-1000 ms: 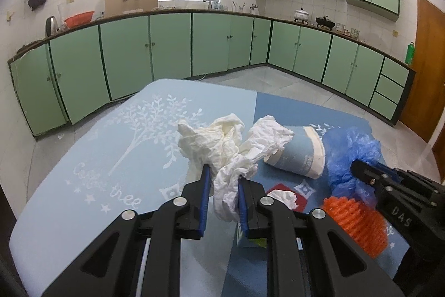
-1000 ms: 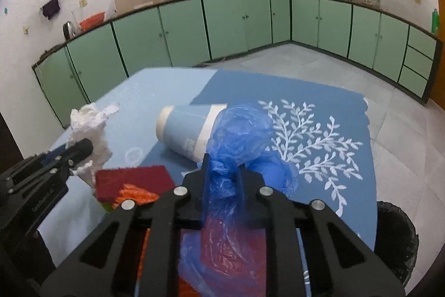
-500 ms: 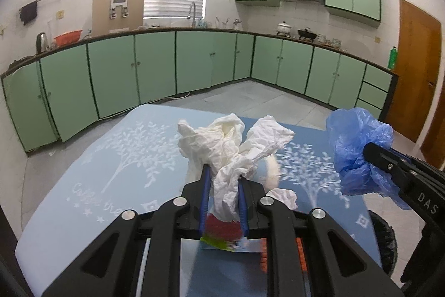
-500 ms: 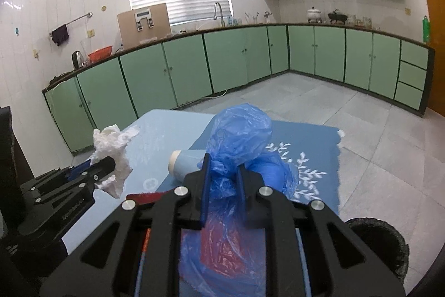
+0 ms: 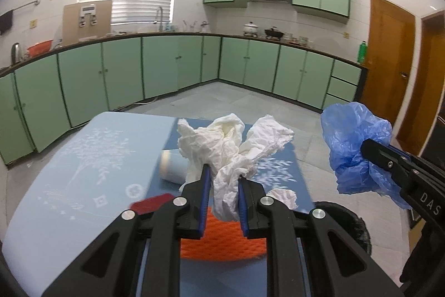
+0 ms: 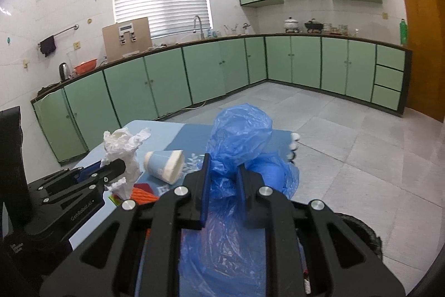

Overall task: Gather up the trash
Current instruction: 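Carry the tissues and blue bag over the black bin, then open both grippers to drop the tissues and blue bag into the bin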

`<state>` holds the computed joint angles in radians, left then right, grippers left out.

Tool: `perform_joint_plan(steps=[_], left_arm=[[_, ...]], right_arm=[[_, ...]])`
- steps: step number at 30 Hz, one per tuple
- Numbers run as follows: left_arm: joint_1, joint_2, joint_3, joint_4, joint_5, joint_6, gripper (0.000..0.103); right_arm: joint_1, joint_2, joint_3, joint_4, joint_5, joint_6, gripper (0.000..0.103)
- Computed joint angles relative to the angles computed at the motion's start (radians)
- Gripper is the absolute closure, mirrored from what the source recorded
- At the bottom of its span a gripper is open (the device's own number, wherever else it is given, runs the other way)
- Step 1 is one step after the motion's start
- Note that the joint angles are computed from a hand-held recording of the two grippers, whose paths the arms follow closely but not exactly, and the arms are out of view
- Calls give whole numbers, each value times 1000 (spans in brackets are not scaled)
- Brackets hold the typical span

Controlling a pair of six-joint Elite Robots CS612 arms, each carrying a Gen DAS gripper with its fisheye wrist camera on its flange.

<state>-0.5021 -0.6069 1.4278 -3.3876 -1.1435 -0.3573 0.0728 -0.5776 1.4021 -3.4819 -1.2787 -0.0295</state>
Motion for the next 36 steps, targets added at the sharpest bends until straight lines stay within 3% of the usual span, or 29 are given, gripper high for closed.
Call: perform_joint_plan(steps=[19,36], left_arm=[[-66,75,-136,50,-151,84,85],[-102,189,-324,160,-249,125,85]], right_arm=[[-96,-36,141,-91,-138,34,88],[-148,9,132,-31,-185,51,87]])
